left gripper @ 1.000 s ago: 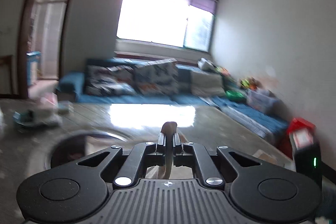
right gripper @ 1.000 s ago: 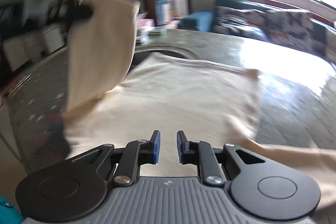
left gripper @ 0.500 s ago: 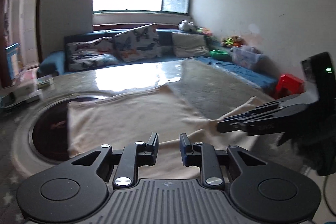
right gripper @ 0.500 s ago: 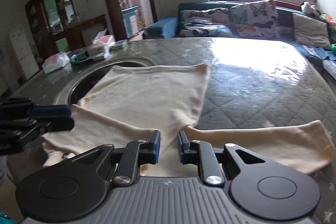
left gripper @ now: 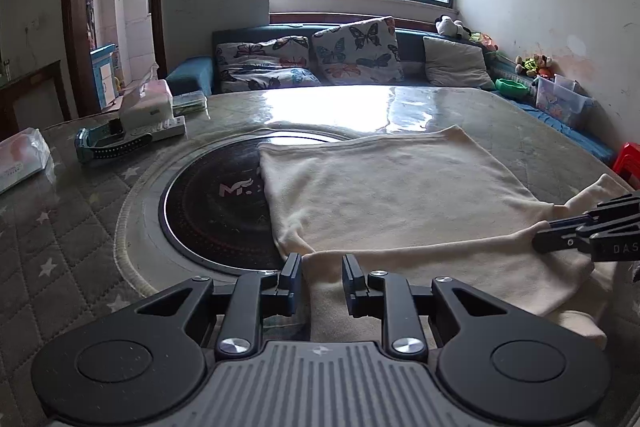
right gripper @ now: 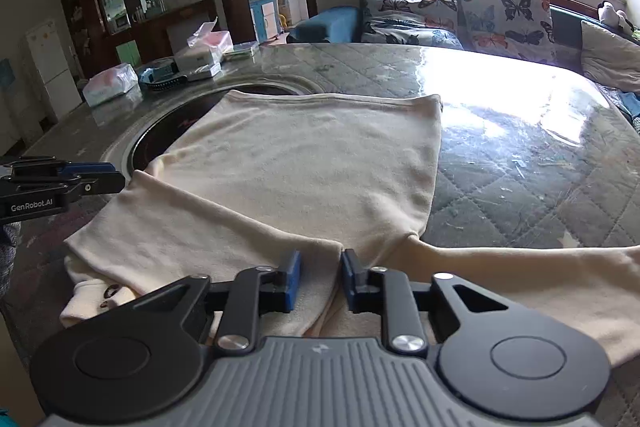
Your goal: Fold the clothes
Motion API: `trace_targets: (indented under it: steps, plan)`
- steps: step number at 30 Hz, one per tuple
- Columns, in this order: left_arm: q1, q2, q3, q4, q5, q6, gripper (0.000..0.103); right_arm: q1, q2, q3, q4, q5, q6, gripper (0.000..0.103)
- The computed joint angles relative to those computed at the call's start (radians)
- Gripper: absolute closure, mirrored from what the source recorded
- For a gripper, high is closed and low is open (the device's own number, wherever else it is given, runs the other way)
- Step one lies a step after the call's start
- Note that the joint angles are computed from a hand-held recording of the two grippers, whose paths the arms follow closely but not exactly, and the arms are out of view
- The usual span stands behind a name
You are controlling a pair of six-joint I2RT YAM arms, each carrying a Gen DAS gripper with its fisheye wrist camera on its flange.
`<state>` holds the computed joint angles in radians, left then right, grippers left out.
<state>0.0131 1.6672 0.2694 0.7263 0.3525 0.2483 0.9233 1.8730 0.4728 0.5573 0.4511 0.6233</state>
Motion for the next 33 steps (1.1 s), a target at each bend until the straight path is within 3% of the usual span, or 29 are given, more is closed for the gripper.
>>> trace_targets:
  steps: [7,11,17,20,25,29,33]
  plan:
    - [-0.027,0.108,0.030,0.072,-0.024,0.009,0.081,-0.004,-0.019,0.005,-0.012,0.011,-0.015,0.094]
    - [-0.019,0.127,0.010,0.130,-0.020,0.014,0.098,-0.004,-0.023,0.010,-0.014,0.019,-0.020,0.095]
    - [0.057,0.081,-0.023,0.159,0.060,-0.055,0.103,0.015,-0.060,0.000,0.010,0.054,-0.021,0.097]
    - [0.082,0.092,-0.005,0.133,0.047,-0.066,0.103,0.016,-0.055,0.007,0.025,0.057,-0.040,0.097]
    - [0.113,0.043,-0.016,0.087,0.129,0.003,0.100,-0.002,-0.022,0.019,0.013,0.025,-0.023,0.092]
    - [0.053,0.048,-0.023,0.124,0.104,0.070,0.093,0.009,-0.022,0.011,0.002,0.041,-0.019,0.080]
    - [0.003,0.120,0.022,0.128,0.055,0.113,0.093,0.009,-0.013,0.010,-0.008,0.039,-0.015,0.079]
